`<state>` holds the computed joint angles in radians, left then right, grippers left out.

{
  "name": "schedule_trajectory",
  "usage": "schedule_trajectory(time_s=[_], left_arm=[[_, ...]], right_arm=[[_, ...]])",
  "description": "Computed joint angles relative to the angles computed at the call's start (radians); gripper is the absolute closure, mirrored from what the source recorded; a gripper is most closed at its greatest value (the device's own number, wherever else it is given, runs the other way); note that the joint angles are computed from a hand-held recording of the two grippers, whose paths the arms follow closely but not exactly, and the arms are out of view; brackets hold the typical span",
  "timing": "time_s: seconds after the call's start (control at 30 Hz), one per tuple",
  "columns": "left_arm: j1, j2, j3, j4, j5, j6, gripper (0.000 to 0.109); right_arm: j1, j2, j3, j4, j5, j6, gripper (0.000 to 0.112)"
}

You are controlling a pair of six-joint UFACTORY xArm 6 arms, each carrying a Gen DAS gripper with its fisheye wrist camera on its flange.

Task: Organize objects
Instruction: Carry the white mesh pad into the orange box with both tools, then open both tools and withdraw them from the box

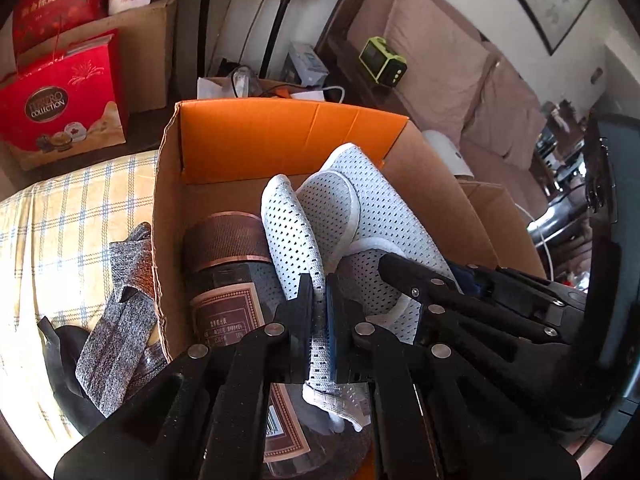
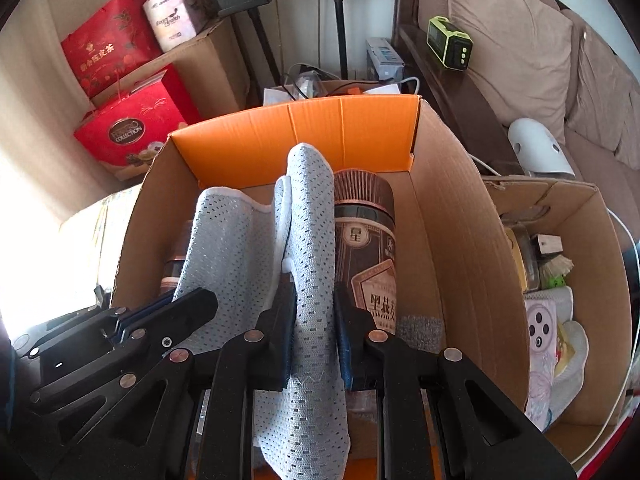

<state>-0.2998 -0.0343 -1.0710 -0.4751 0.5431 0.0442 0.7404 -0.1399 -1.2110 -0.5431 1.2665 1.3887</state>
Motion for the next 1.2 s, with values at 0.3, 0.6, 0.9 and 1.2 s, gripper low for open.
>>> schedule_trajectory(time_s=[0.3, 0.6, 0.9, 1.2], left_arm=[[0.046, 0.010, -0.026, -0.045, 0.078, 0.035, 0.087], [0.080, -0.104, 0.040, -0.104, 0.097, 0.076, 0.033], [0.113, -0.237, 0.109, -0.064, 0.105, 0.081, 0.010], [0.204, -0.366, 0.211, -0.009, 0.148, 0.090, 0.007]], right_arm=[[0.006, 0.031, -0.022, -0.037, 0.007, -0.013, 0.086], [0.072, -0.009, -0.047, -0.087, 0.115, 0.026, 0.056], [0.134, 0.025, -0.129, -0.112, 0.167, 0.022, 0.033], [0.181, 0.096, -0.214, -0.111, 0.154, 0.015, 0.031]])
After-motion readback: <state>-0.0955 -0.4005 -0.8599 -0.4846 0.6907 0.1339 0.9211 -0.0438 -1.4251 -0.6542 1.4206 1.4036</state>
